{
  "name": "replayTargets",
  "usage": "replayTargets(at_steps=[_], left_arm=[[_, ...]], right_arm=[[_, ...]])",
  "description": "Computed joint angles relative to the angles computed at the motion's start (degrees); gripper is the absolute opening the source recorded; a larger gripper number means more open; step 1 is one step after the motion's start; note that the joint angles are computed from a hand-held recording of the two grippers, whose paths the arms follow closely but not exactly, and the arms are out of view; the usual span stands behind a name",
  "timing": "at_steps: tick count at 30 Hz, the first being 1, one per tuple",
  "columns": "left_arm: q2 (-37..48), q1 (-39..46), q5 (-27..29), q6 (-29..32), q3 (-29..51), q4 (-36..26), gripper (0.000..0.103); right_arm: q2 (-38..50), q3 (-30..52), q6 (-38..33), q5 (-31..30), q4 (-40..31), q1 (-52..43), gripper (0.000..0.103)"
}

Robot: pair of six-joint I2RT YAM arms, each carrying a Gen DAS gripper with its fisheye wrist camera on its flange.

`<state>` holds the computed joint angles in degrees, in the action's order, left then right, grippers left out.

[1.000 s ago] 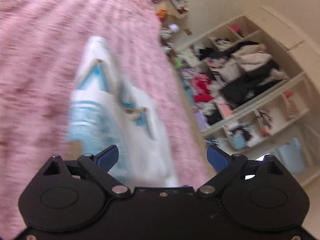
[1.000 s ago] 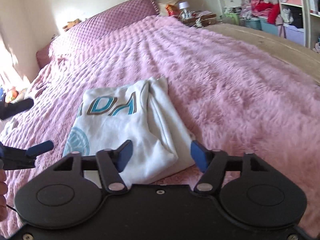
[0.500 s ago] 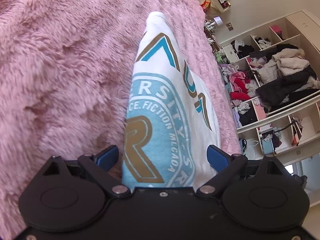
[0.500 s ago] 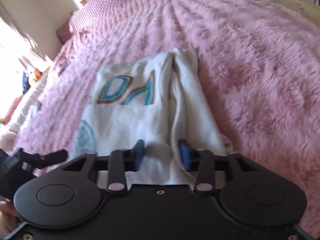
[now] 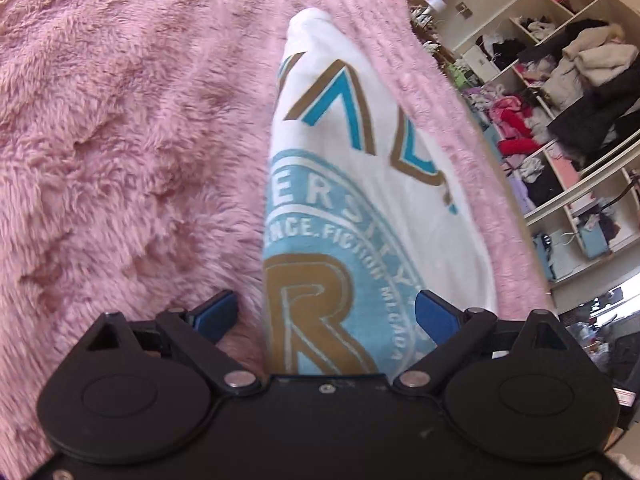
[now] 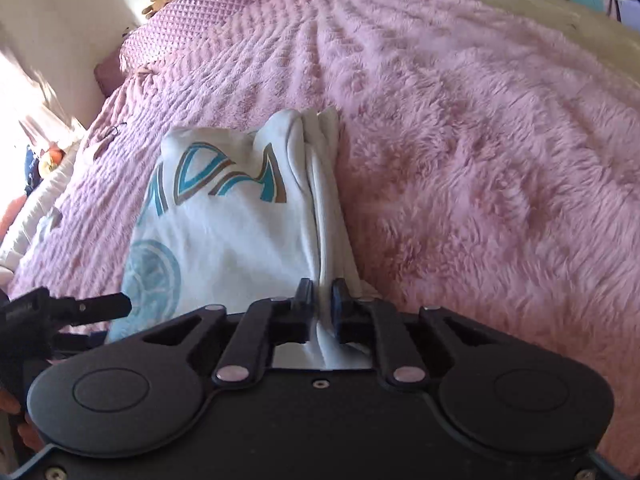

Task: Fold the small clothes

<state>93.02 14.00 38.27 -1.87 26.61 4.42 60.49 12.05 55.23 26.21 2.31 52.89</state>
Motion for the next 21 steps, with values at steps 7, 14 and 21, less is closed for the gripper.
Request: replayTargets(at_steps=[7, 14, 21], left_arm=[[4.6, 2.6, 2.1, -3.6, 7.6, 2.5, 0.099], [16.7, -1.6, -1.2, -9.9, 21.0, 2.7, 0.096], [22.9, -2.9, 0.2, -14.0, 27.0, 6.2, 0.027]], right_arm=[[0.5, 5.7, -14.1, -4.6, 4.4, -11.3, 0.041], [27.7, 21.7, -25.5, -14.0, 14.3, -23.2, 0.035], [29.1, 22.5, -25.3, -10.5, 17.8, -22.5, 0.006]])
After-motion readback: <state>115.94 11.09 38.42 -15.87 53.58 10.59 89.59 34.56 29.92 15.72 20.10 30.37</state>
